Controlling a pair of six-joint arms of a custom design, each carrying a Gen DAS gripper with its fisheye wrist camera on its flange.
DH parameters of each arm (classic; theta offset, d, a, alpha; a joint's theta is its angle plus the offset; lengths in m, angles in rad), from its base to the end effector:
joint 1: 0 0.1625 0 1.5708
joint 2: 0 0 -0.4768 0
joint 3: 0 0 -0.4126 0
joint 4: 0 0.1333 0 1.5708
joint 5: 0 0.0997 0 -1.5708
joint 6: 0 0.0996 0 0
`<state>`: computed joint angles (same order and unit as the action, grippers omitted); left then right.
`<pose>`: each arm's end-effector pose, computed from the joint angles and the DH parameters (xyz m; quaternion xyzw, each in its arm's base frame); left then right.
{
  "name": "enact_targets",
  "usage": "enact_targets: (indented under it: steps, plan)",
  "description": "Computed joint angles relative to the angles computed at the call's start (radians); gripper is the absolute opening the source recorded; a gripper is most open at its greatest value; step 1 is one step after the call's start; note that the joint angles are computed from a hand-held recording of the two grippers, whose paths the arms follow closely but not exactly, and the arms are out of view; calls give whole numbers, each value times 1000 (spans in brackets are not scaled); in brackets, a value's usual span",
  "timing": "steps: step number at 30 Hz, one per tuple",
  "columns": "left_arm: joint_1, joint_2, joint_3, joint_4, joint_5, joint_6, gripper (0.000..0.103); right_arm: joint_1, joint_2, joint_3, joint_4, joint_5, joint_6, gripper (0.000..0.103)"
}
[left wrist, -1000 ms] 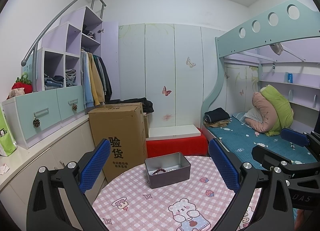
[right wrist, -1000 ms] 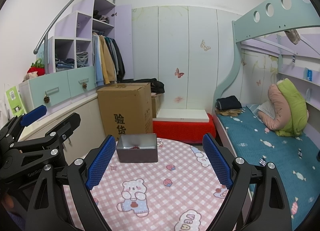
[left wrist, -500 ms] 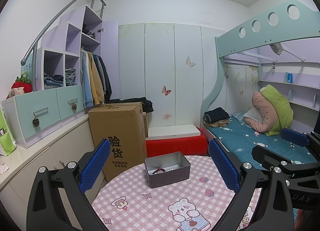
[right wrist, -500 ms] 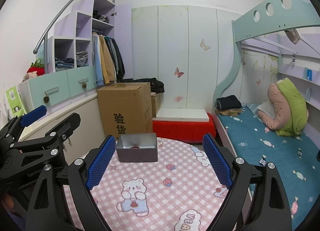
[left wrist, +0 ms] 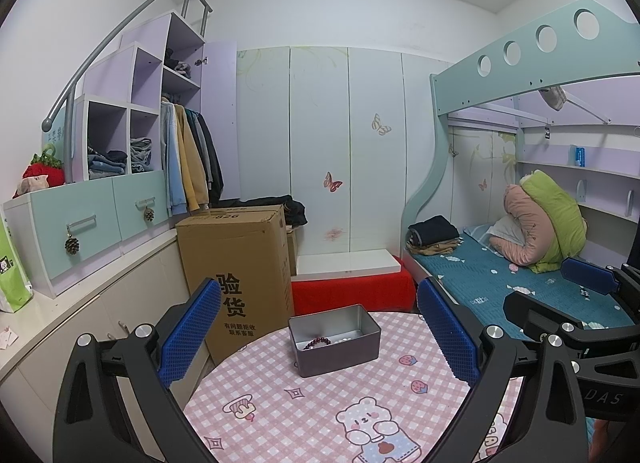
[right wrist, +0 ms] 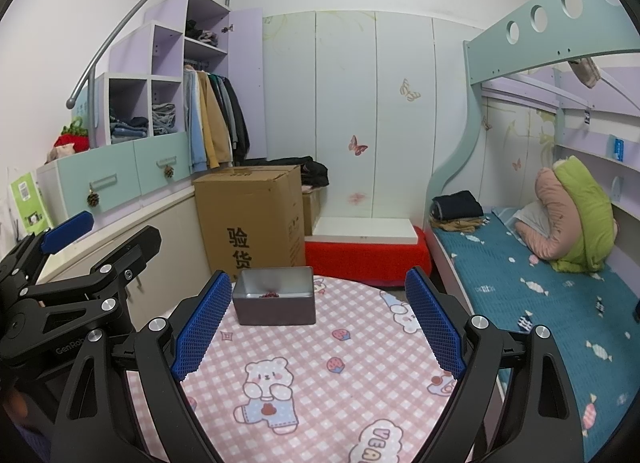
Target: Organize jewelry
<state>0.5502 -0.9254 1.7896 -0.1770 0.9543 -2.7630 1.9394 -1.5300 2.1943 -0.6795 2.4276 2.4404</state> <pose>-0.3727 -0.4525 0.1010 0.4554 0.7426 -0.4731 0.1317 0.2022 -0.3625 0.2858 0.0707 -0.7000 0.5909 0.3948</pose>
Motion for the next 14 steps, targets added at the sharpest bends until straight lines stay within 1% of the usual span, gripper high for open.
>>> enact_targets:
  steps: [14]
  plan:
    - [4, 14, -8, 20, 10, -21, 95, -5, 2, 2, 1, -3, 2, 86]
